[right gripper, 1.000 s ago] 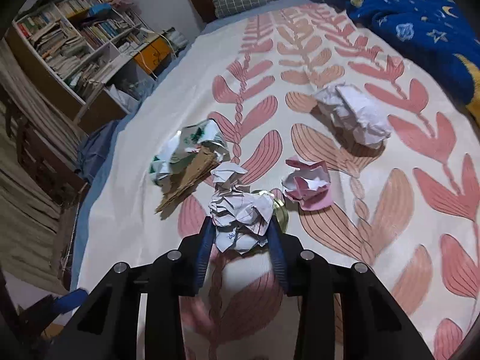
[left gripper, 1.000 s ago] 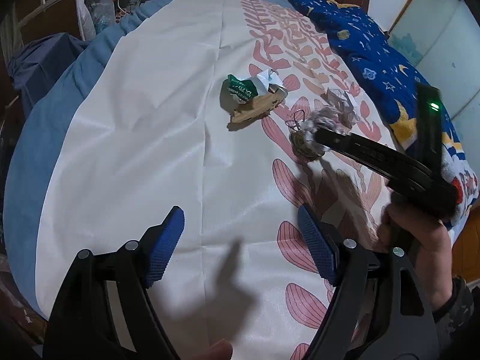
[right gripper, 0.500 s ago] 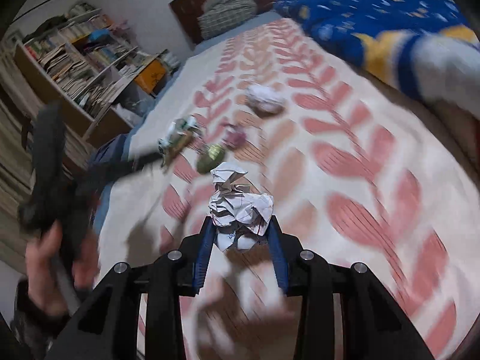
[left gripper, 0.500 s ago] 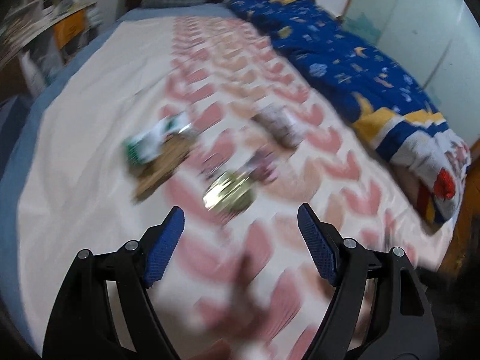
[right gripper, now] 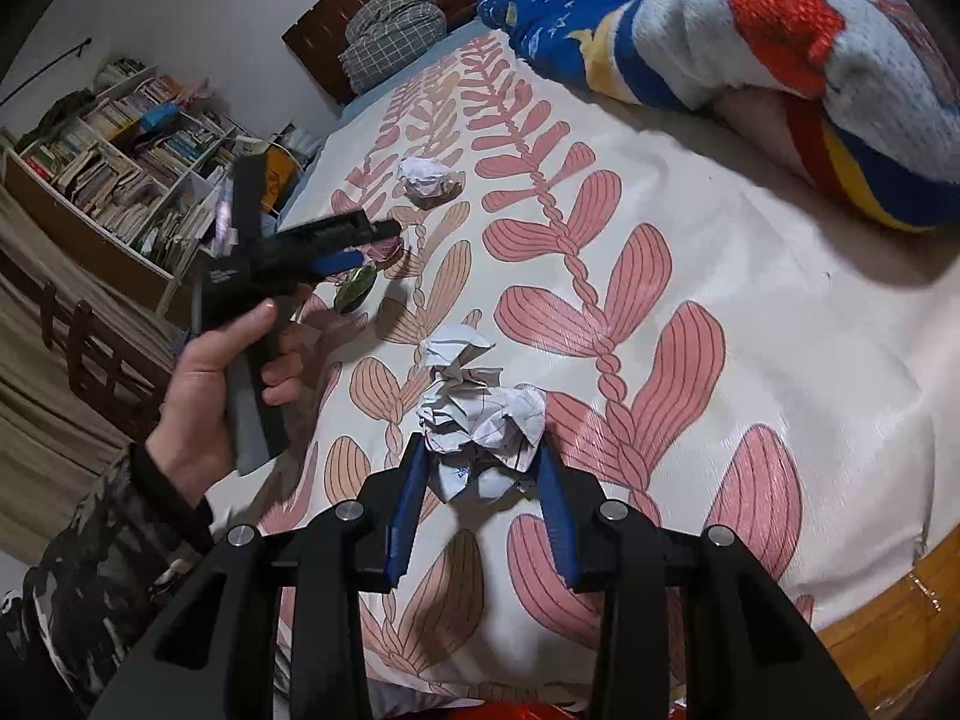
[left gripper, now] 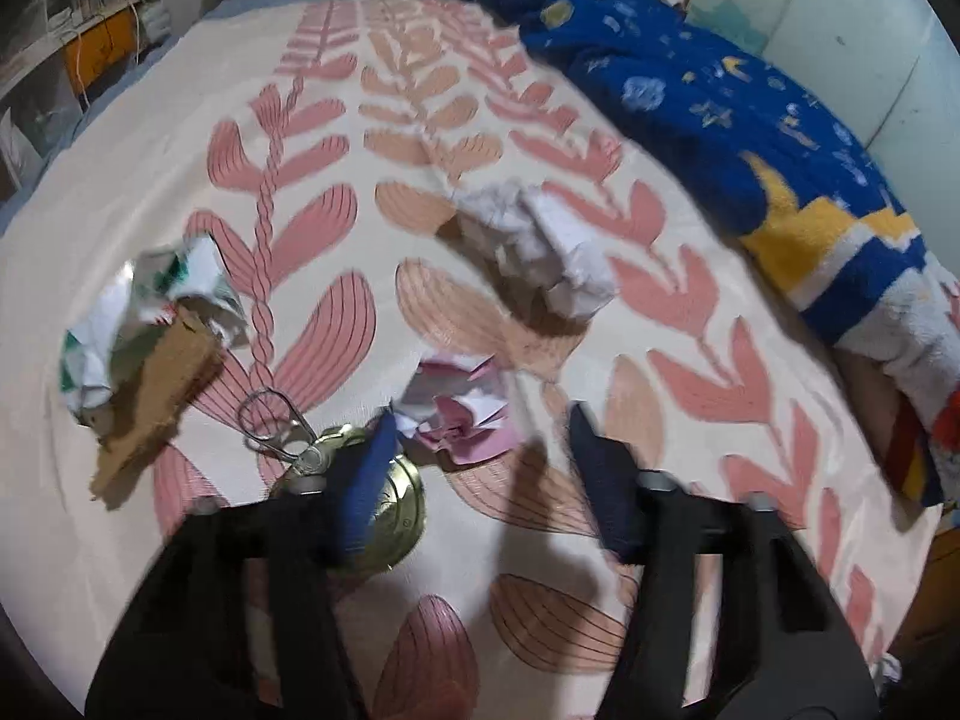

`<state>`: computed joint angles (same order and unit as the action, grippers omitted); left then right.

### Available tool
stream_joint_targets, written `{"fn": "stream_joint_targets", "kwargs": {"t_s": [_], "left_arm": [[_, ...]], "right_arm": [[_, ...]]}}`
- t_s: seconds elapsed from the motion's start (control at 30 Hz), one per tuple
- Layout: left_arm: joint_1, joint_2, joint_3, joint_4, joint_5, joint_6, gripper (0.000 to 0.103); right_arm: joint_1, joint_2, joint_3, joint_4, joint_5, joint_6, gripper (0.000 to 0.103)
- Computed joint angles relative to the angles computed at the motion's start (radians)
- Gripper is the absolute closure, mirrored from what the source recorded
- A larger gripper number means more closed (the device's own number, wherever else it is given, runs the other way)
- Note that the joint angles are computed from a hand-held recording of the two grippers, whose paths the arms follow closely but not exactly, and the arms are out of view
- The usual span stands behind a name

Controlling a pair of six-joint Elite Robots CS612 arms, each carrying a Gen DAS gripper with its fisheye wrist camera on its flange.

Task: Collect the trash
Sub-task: 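Grasp crumpled white paper with the right tool while the left tool grasps pink paper, then carry both papers to the wastebasket and open both tools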

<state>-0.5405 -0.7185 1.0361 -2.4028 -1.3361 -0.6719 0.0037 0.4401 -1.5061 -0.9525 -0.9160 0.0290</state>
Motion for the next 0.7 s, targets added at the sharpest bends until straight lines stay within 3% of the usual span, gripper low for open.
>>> {"fn": "stream_joint_targets", "kwargs": {"t_s": [0.17,0.27,0.5,0.7], "left_arm": [[-0.006,0.002,0.011,-0.032,0.031,0.034,0.071],[-0.007,-0.005,0.014,-0.029,0.027,0.045,0.099],[-0.036,-0.047,0.056,-0.06,0.062,0.095,0.099],[-0.073,-0.12,0.145,-0.1,0.133,0.114,0.099]], "right_arm": [[-0.003,-0.001,-0.002,0.007,0.02,-0.005,0.066],[-0.002,-0.003,0.002,-0.004,0.022,0.0,0.066],[-0.001,-0.009,-0.006,-0.008,0.033,-0.004,0.066],[-0.01,-0.01,-0.039,0.012,0.045,-0.002,0.067]]}}
